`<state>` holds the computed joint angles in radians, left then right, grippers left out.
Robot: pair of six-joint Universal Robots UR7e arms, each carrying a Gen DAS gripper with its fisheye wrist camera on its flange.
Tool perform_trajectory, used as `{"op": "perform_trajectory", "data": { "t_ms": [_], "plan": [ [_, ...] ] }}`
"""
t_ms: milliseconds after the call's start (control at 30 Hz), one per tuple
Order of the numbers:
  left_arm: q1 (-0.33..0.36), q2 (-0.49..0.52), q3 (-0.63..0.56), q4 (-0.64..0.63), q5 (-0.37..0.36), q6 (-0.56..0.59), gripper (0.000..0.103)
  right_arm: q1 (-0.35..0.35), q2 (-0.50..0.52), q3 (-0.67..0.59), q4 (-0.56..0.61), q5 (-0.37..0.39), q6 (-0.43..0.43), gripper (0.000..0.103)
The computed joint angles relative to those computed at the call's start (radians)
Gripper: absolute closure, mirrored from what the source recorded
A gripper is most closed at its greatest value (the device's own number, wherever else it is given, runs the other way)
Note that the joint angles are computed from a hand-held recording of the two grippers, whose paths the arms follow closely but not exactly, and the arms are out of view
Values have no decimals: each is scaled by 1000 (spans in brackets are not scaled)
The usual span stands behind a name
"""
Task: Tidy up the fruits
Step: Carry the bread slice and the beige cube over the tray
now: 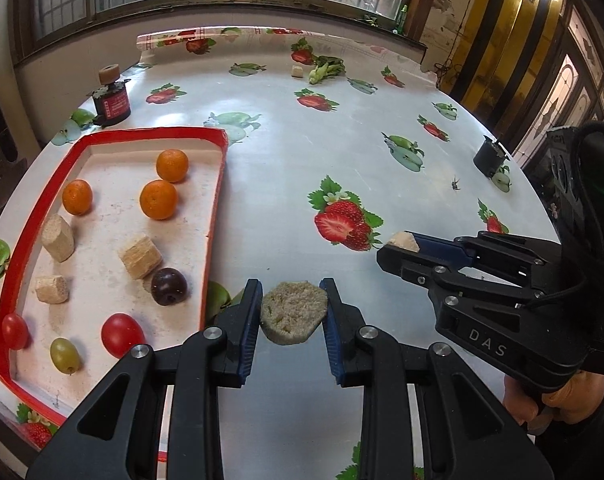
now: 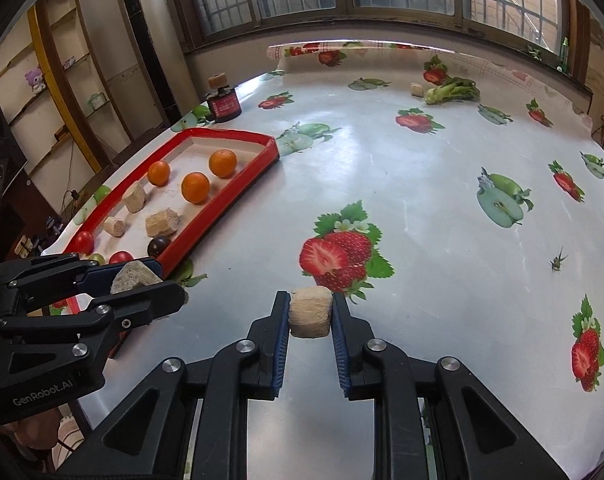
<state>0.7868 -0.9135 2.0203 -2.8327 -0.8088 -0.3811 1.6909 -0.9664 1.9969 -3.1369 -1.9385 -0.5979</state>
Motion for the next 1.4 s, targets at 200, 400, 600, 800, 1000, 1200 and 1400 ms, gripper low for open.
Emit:
{"op": "perform_trajectory", "data": {
  "t_ms": [200,400,600,800,1000,1200,1400],
  "plan": [
    [13,-38,21,3,40,-21,76,34,27,-22,24,24,-5,82],
    [29,-67,37,7,67,-39,76,63,62,-52,46,34,-8,82],
    [46,-92,51,18,88,-56,76,81,93,-85,63,40,-1,83],
    [57,-114,59,34,111,-69,76,94,119,-119,84,50,2,83],
    [68,-130,62,48,124,-79,76,106,145,-151,105,59,3,83],
    [81,-136,56,62,127,-81,76,110,167,-180,122,64,9,83],
    [99,-139,46,72,133,-78,76,107,185,-206,140,71,22,83]
  ]
}}
